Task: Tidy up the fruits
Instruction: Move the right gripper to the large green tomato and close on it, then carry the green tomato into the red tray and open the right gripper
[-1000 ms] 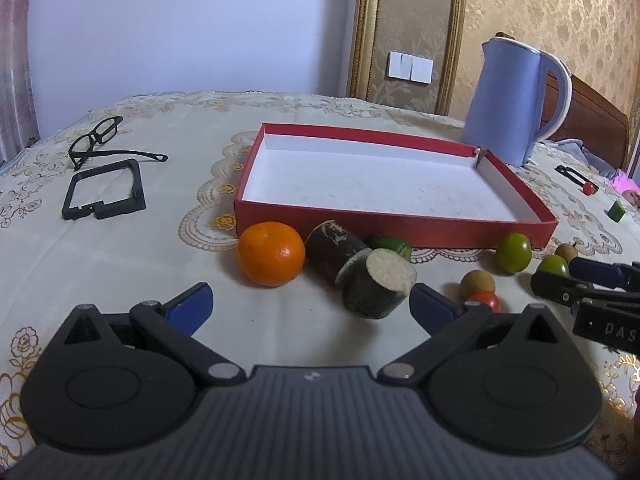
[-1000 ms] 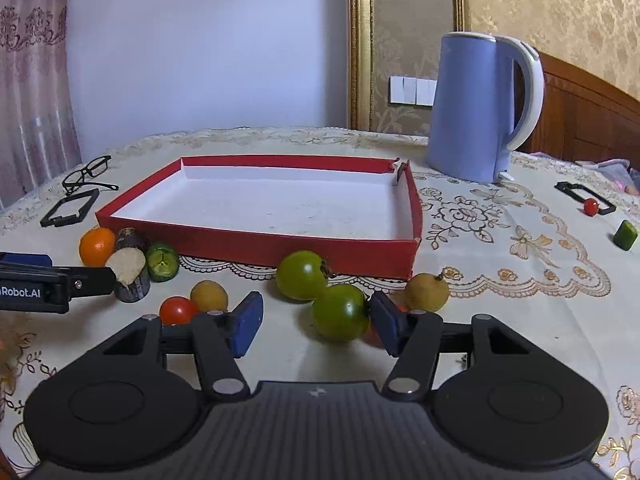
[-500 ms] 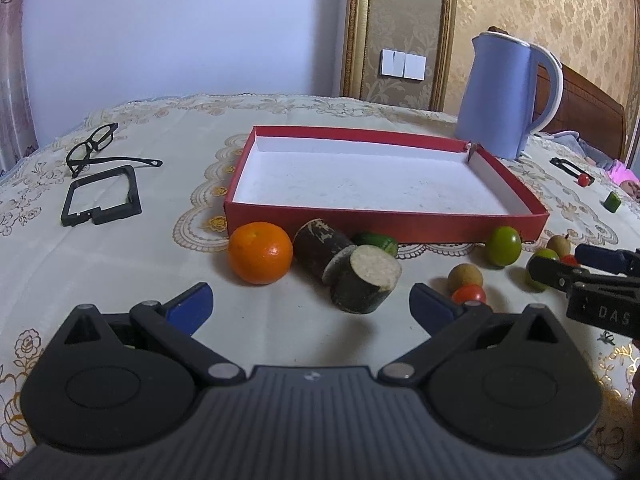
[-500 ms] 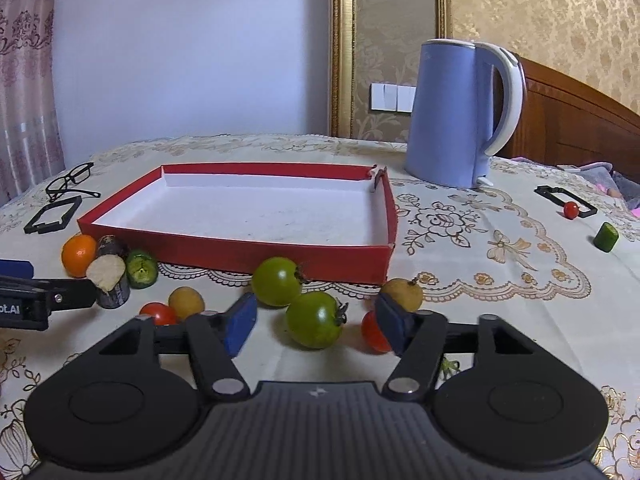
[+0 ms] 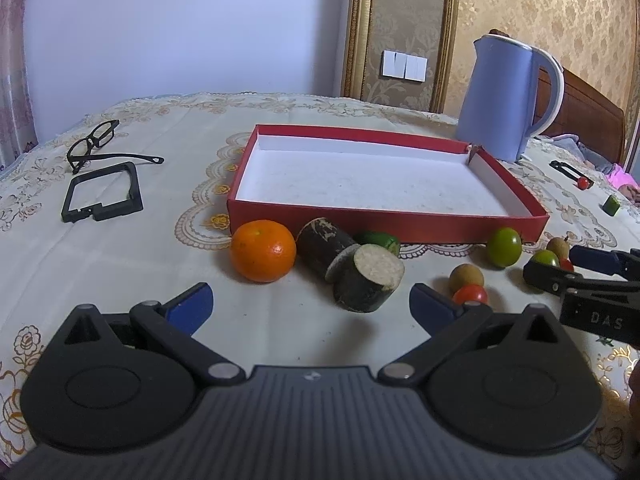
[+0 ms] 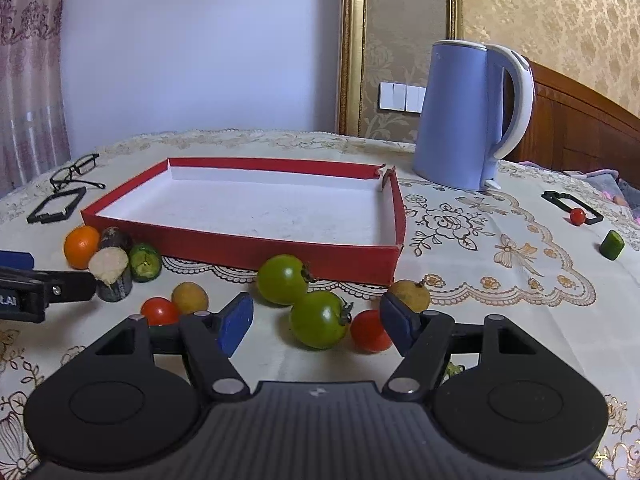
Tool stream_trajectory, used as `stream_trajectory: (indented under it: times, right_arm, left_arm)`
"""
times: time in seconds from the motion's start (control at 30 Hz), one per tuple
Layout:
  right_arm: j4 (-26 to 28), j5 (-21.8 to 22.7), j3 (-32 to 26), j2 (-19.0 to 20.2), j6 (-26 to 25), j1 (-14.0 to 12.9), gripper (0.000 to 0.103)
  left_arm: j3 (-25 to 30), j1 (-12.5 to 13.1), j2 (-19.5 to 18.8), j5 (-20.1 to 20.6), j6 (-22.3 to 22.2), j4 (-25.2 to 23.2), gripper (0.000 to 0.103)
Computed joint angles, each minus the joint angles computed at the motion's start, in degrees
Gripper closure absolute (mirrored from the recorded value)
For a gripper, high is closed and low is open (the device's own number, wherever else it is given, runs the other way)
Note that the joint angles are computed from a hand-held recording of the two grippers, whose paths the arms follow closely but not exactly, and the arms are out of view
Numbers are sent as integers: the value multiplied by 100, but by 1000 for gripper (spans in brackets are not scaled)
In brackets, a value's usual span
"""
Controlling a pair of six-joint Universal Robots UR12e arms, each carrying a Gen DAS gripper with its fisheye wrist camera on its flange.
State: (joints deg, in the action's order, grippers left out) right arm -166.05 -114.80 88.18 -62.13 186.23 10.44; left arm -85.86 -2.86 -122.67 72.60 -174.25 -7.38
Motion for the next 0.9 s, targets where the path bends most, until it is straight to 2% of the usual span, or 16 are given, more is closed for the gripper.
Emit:
stream_trajectory:
  times: [0.2,0.23,0.27,0.33,0.37,0.63,0.9]
  right_arm:
    - [195,-353,-167,117,-396,85,34]
    - [215,-388,-199,142,-478,92,41]
    - [249,-458,-237,171,-579,106,54]
    - [245,-682,-308,236,-806,146,67]
    - [292,-548,-302,214,-807,124,70]
    - [181,-266,-261,121,-518,36,71]
    - [30,-233,-594,269,-658,-50,71]
  left_arm:
    - [19,21,-29,-75,26,-38,0]
    - [26,22,-35,-81,21,-59,0]
    - [37,23,-44,-69,17,-84,0]
    - [50,28,-55,-32,-19,-145,0]
    - [52,37,-56,-52,-50,-179,0]
    - [90,48,-94,-112,-64,-187,0]
    - [132,44,-110,-97,-42,-301,0]
